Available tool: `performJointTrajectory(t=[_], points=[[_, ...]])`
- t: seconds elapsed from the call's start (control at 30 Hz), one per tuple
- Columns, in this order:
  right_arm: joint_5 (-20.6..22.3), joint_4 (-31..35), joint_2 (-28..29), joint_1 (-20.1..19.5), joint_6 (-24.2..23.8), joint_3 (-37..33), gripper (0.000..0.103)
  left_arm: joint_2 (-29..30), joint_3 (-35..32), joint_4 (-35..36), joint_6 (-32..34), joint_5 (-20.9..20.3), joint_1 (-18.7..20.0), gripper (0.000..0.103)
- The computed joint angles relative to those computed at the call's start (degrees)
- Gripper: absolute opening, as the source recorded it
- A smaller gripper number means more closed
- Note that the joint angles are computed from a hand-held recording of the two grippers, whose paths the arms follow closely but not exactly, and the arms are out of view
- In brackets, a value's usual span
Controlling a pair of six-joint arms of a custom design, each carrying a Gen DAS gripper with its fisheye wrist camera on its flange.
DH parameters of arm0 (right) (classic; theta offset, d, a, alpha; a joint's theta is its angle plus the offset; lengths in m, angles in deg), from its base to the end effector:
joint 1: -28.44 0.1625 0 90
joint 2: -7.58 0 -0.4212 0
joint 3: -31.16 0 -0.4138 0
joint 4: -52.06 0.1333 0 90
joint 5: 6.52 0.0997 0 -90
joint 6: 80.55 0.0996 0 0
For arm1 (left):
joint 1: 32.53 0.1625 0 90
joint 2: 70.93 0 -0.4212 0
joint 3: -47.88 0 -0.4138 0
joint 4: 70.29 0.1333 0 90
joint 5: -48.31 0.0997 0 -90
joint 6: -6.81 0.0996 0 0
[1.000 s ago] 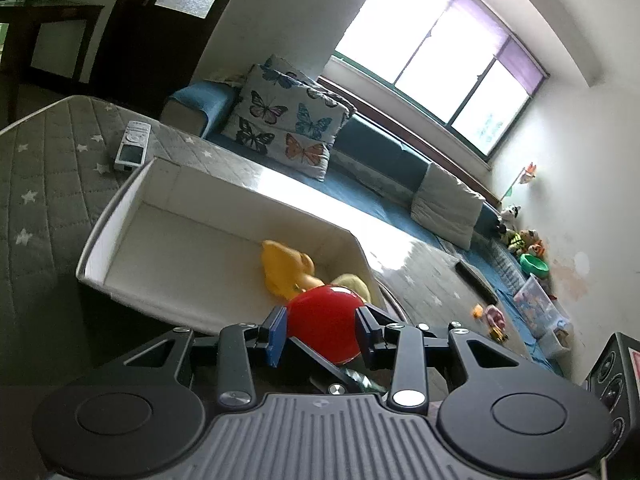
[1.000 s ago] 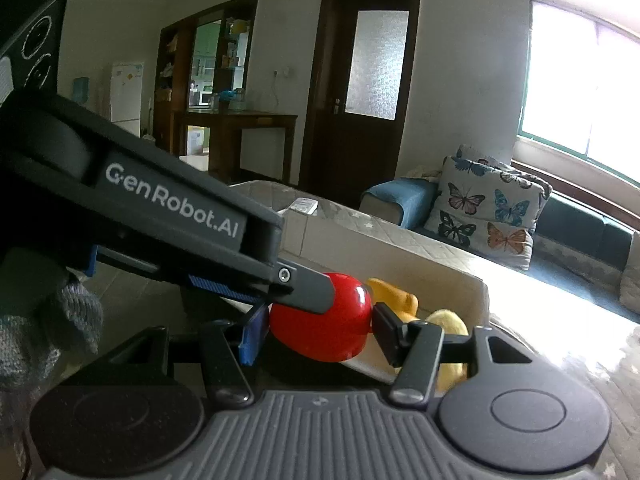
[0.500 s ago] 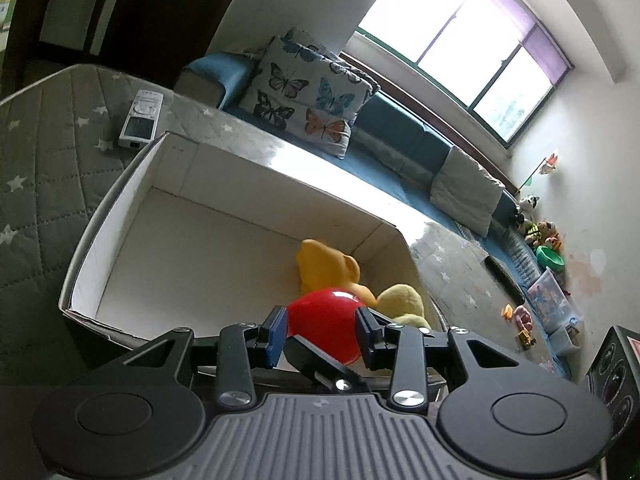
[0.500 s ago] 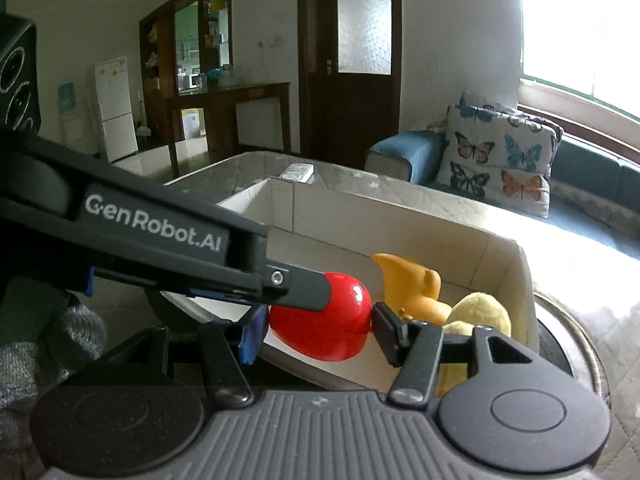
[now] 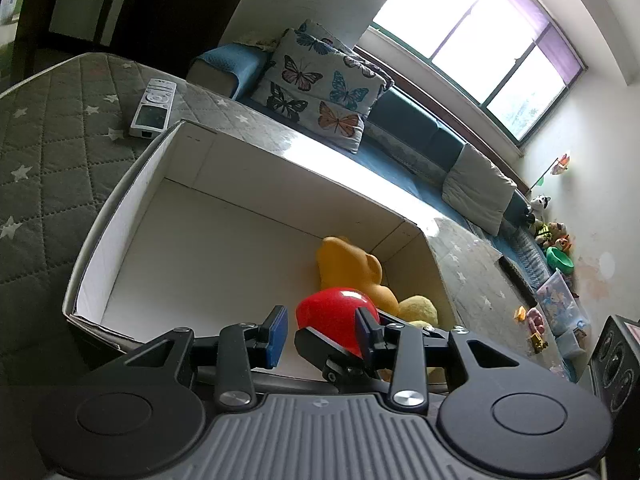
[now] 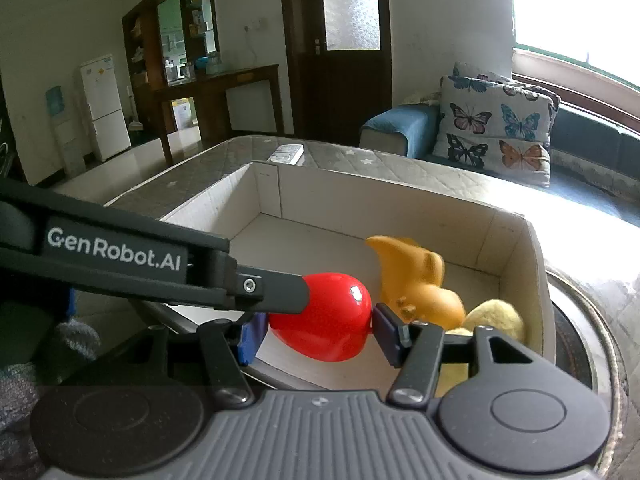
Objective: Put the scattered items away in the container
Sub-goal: 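Lift the red ball with the left gripper and carry it over the box, then open the left gripper to drop the red ball into the box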
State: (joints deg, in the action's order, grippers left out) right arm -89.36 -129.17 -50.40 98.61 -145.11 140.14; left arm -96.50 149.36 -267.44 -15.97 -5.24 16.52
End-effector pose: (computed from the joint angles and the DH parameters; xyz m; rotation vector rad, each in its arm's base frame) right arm -0.0745 -0.6361 0.1870 1.0597 -2.4166 0.8267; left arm -0.2528 -0.5850 -0.0738 0.1790 2.6771 -1.0989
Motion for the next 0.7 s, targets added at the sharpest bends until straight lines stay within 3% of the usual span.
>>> performJointTrajectory(t=[0.4,0.7], points=[[0.6,0.1,-1.1,-0.3,0.4,0.5,0.059,-0.1,0.4,0.2,-0.7,0.7,-0.7,0.039],[2.7,-1.5,-4.7,-1.4,-2.4,4.1,0.059,-0.3,1.7,-0.6,-1.3,1.4,-2.4,0.039]])
